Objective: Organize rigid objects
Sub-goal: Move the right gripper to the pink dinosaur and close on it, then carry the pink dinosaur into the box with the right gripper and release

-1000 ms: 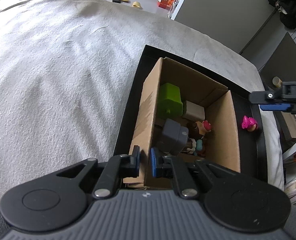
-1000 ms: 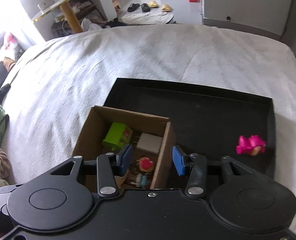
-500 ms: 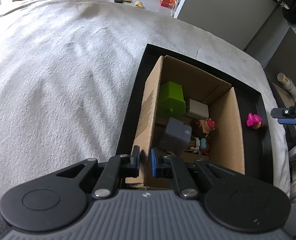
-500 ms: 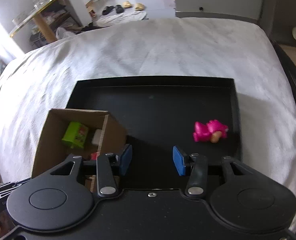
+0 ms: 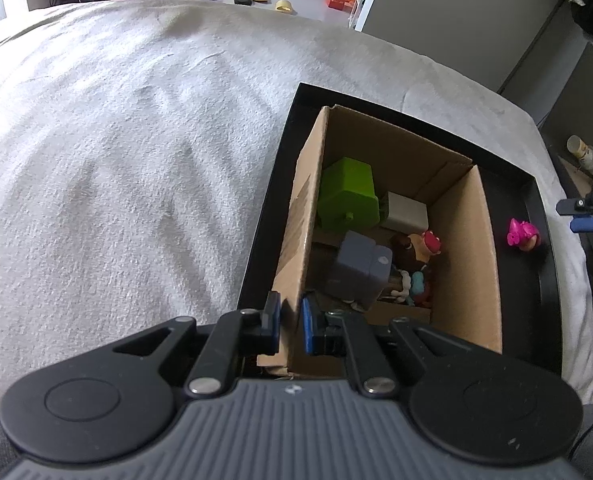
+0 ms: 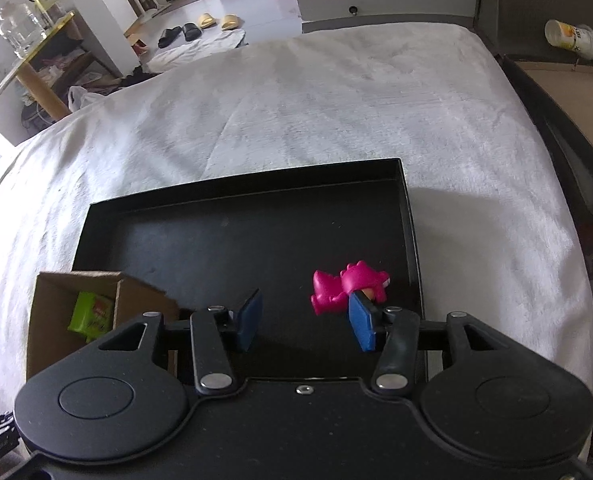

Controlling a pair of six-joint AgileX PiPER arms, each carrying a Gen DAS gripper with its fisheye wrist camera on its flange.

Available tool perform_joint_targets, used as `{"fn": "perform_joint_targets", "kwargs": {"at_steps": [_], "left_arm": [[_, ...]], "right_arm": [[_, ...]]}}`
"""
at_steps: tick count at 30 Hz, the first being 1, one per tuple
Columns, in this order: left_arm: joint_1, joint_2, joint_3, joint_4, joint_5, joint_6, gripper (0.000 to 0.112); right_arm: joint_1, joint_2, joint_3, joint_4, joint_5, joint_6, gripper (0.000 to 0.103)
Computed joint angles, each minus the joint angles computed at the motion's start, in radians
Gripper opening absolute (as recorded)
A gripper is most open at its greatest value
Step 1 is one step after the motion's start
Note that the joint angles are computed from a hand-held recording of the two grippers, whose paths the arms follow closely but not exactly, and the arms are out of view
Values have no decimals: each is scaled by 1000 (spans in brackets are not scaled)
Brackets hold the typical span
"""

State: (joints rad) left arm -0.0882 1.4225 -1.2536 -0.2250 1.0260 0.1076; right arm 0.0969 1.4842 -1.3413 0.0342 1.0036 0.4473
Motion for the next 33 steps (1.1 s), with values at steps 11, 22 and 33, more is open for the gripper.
{"fn": "perform_joint_targets", "kwargs": {"at_steps": [11,22,33], "left_arm": [[-20,12,-6,36,-2,-28,10],[-47,26,-14,76,-1,-61,10],[-56,35,-20,91,1,-73,10]], "right_arm": [[-68,105,-34,88,-7,-174,71],[-81,197,-34,70,-10,-337,79],[-63,254,-31,31,-24,-371,79]]}}
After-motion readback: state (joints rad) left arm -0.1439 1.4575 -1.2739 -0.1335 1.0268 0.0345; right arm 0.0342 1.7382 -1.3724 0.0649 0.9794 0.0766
